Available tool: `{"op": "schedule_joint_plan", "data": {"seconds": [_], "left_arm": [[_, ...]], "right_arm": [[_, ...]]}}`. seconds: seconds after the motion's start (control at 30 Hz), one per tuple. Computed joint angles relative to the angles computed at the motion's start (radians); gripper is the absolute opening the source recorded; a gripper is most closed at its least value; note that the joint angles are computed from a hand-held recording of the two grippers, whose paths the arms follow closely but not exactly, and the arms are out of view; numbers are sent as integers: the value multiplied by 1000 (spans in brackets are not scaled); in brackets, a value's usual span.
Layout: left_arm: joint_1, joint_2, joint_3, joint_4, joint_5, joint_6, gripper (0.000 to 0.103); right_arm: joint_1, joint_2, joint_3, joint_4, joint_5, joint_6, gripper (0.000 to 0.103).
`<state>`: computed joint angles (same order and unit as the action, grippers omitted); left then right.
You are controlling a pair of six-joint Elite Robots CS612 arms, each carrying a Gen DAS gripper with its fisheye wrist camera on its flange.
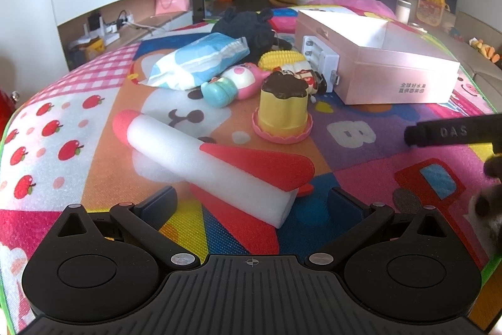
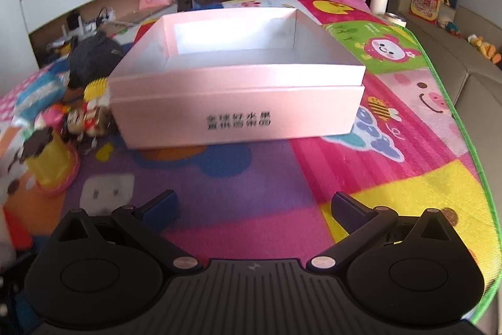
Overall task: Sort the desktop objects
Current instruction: 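Grasp the yellow pudding-cup toy with the right tool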
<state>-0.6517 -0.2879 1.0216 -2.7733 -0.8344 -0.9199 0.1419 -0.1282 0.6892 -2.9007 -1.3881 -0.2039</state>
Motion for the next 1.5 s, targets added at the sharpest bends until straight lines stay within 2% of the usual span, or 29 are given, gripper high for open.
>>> {"op": "schedule_joint_plan", "data": {"seconds": [0.1, 0.17, 0.27, 0.33, 0.43, 0.5, 0.6, 0.7, 0.8, 0.83, 0.93, 1.07, 1.13, 1.17, 1.2, 1.3, 1.4, 1.5], "left_arm": [[0, -7, 20, -48, -25, 35, 103], [6, -20, 66, -197, -113, 114, 103], [24, -32, 114, -378, -253, 167, 103], [31, -29, 108, -397, -282, 189, 103], [36, -2, 57, -365, -239, 204, 103], [42, 30, 17, -436, -228, 208, 103], [51, 57, -10, -595, -213, 215, 103], [49, 45, 8, -659, -123, 278, 103], [53, 8, 68, -640, -56, 368, 103], [57, -6, 95, -622, -45, 378, 103], [62, -49, 172, -554, -18, 342, 103], [77, -79, 228, -497, 8, 243, 103], [90, -79, 228, -481, -3, 214, 103], [97, -77, 221, -469, -11, 201, 103], [105, -72, 211, -461, -23, 189, 103], [130, -50, 172, -465, -107, 196, 103], [155, -27, 136, -473, -243, 229, 103], [161, -19, 133, -513, -351, 247, 103]], "right_arm": [[-3, -12, 39, -50, 5, -8, 103], [-5, -15, 40, -37, 13, -16, 103], [-7, -18, 45, -40, 21, -25, 103], [-9, -22, 54, -48, 31, -28, 103], [-14, -24, 54, -37, 53, -38, 103], [-18, -26, 56, -30, 74, -54, 103], [-26, -33, 65, -24, 118, -50, 103], [-32, -50, 106, -72, 190, -71, 103], [-28, -66, 147, -161, 281, -143, 100], [-24, -67, 148, -179, 308, -151, 92], [-7, -47, 87, -155, 374, -110, 83], [21, 14, -62, -35, 412, -76, 79], [34, 38, -124, 66, 419, -93, 70], [40, 47, -153, 134, 416, -104, 52], [43, 51, -169, 185, 413, -108, 46], [39, 30, -129, 175, 417, -110, 44], [21, -14, -28, 83, 391, -117, 43], [-3, -56, 73, -21, 344, -112, 43]]}}
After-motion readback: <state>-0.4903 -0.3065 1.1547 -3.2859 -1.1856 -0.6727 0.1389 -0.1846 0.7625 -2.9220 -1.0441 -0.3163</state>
